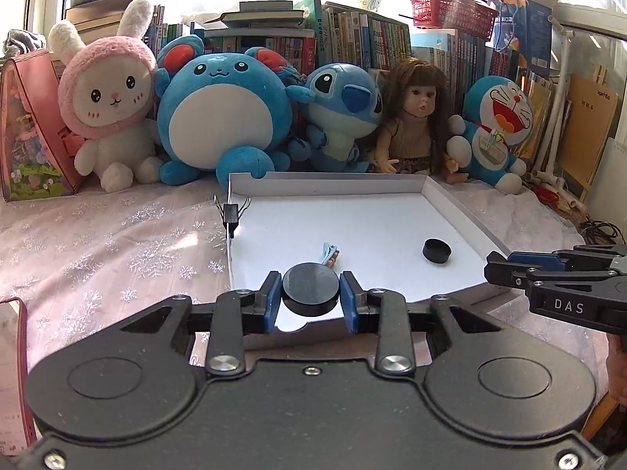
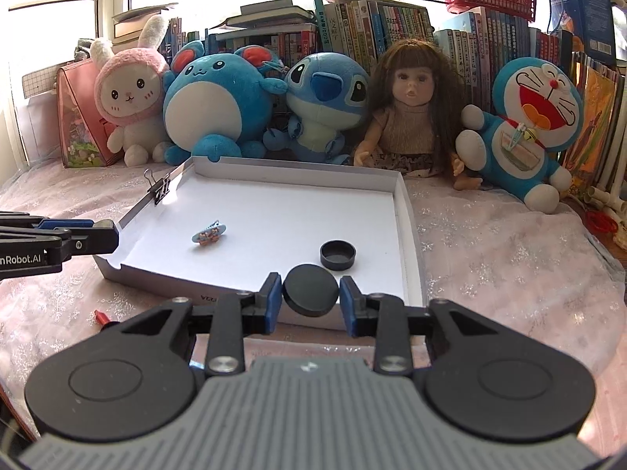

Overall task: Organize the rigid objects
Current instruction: 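Carry the black disc into the tray and release it beside the cap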

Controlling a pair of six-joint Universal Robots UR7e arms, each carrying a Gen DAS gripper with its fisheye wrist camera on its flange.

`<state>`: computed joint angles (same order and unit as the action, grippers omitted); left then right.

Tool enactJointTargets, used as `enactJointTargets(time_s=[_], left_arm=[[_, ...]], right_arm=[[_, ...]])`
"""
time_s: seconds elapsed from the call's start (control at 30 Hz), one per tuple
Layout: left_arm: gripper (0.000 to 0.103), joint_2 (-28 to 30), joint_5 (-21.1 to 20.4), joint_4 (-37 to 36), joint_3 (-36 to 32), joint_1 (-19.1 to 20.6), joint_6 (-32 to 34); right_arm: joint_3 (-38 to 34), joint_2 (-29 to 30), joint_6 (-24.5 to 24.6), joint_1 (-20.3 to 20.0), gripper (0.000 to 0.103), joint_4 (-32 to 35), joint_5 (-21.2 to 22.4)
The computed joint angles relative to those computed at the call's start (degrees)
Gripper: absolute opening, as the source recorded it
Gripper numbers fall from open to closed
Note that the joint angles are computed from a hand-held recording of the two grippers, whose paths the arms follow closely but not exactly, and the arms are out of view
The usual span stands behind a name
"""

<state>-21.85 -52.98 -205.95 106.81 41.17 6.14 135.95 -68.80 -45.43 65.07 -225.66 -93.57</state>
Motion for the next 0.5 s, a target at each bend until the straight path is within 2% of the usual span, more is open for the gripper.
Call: enactJointTargets(time_s=[0.33, 0.5], left_arm=[[0.031, 1.37, -2.94, 13.24, -13.00, 2.56, 0.91], [0.031, 3.08, -6.65, 22.83, -21.05, 5.11, -3.25]], right_arm=[[-11.21, -1.56, 6.22, 3.30, 0.038, 17.43, -6.18], [-18.09, -0.81, 9.50, 4.97, 0.037, 27.73, -9.86]])
